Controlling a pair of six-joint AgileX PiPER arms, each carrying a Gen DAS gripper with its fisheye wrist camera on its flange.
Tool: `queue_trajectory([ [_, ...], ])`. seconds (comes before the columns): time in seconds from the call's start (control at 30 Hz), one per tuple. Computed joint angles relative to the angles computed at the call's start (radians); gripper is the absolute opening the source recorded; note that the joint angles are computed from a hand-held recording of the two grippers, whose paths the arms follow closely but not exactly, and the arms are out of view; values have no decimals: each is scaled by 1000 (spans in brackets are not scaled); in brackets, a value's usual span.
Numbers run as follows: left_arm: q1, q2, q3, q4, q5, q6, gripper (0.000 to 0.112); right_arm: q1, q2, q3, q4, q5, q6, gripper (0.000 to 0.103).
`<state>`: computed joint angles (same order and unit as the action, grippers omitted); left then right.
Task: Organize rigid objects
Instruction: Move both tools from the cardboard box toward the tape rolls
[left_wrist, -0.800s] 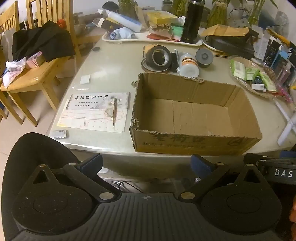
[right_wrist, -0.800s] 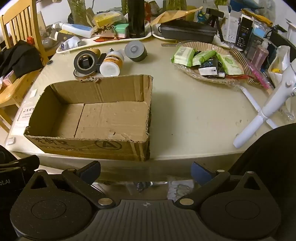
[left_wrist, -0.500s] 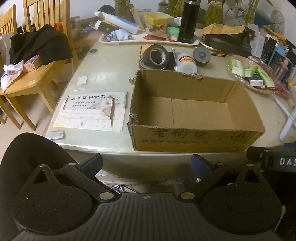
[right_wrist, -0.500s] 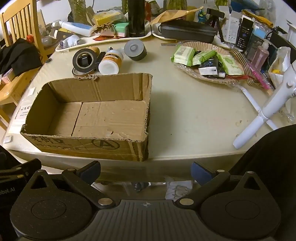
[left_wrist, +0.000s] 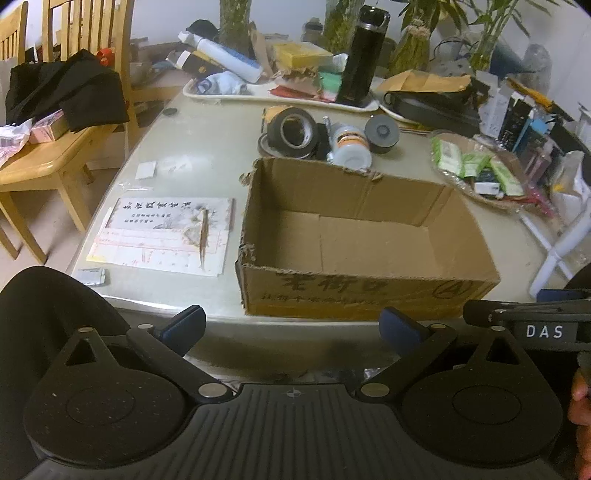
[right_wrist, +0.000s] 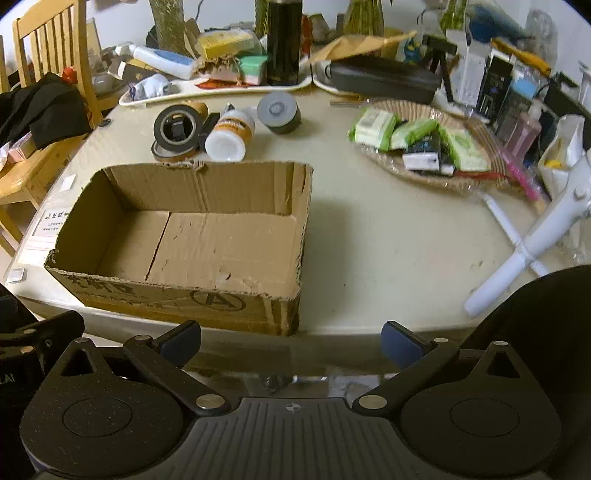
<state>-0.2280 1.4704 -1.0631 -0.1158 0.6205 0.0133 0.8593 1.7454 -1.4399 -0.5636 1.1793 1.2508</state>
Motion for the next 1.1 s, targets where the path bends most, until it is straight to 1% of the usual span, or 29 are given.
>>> queue_trajectory([
  [0.1, 5, -11, -4, -11, -1, 10, 103, 10, 2, -17, -13, 34, -2, 103],
  [0.23, 23, -21, -14, -64, 4, 59, 103, 16, -18, -20, -26, 33, 2, 103],
  [0.33, 26, -19, -24, -72, 20, 55, 103, 17, -34, -14, -36, 15, 5, 103],
  [0.43, 34, -10, -42, -92, 51, 58, 103, 15, -50, -3, -37, -18, -6, 103],
  [0.53, 37, -14, -43, -105, 54, 74, 103, 3, -69, 14, -42, -64, -2, 103],
  [0.67, 12, -31, -33, -23, 12, 8, 103, -25, -82, 21, -29, -109, -21, 103],
  [0.73, 11, -23, -49, -10, 24, 6, 103, -33, -86, 27, -31, -127, -35, 103],
  [0.83, 25, -19, -58, -41, 14, 29, 103, -55, -83, 33, -26, -155, -81, 103],
  [0.93, 16, -8, -73, 11, 15, -39, 103, -87, -76, 35, -12, -189, -129, 103],
  [1.0, 7, 0, -78, 43, 5, -58, 103, -106, -72, 38, -13, -211, -152, 103],
  [1.1, -10, 16, -90, 87, -1, -63, 103, -128, -55, 27, -28, -222, -177, 103],
])
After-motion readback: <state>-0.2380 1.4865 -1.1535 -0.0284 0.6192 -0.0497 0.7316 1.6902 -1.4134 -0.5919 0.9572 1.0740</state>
